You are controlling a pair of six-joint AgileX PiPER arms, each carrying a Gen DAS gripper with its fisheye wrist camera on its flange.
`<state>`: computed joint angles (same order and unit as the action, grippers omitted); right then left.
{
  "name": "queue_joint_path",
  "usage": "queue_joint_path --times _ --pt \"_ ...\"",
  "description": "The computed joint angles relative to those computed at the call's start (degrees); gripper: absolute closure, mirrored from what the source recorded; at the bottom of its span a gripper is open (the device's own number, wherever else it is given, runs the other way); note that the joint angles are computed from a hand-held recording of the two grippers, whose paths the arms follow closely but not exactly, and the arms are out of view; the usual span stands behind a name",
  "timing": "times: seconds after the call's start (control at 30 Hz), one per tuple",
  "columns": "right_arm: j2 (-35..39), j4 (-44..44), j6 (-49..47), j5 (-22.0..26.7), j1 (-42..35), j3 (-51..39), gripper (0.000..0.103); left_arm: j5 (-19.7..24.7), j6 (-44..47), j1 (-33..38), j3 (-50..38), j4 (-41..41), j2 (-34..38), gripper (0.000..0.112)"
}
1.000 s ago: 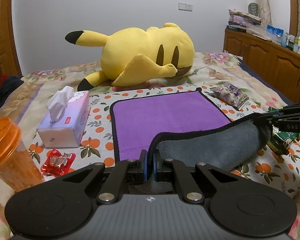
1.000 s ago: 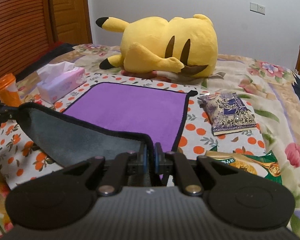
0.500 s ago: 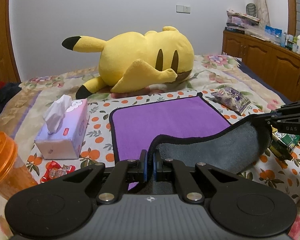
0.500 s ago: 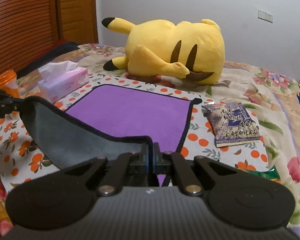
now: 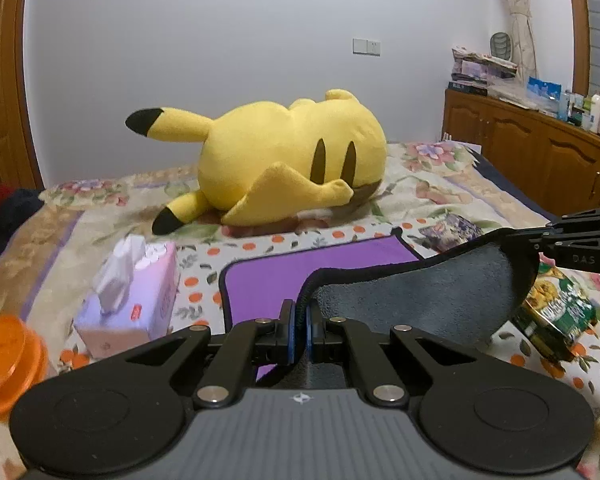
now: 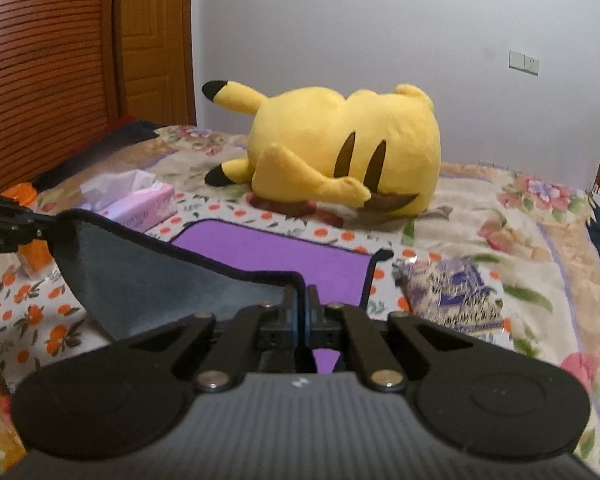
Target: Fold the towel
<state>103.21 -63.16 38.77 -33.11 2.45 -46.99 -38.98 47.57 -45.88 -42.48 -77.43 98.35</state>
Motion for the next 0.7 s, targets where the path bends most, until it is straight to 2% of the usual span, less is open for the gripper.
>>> queue_joint_path --times 0.57,0.7 --pt "7.0 3.1 -2.5 5.0 4.5 -11.7 0.100 4.0 5.3 9.6 -8.1 4.5 5.0 0.106" --pt "8.2 4.6 -3.7 6.0 5.3 -14.0 0.100 1.4 5.0 9.7 -9.6 5.3 6.7 0.106"
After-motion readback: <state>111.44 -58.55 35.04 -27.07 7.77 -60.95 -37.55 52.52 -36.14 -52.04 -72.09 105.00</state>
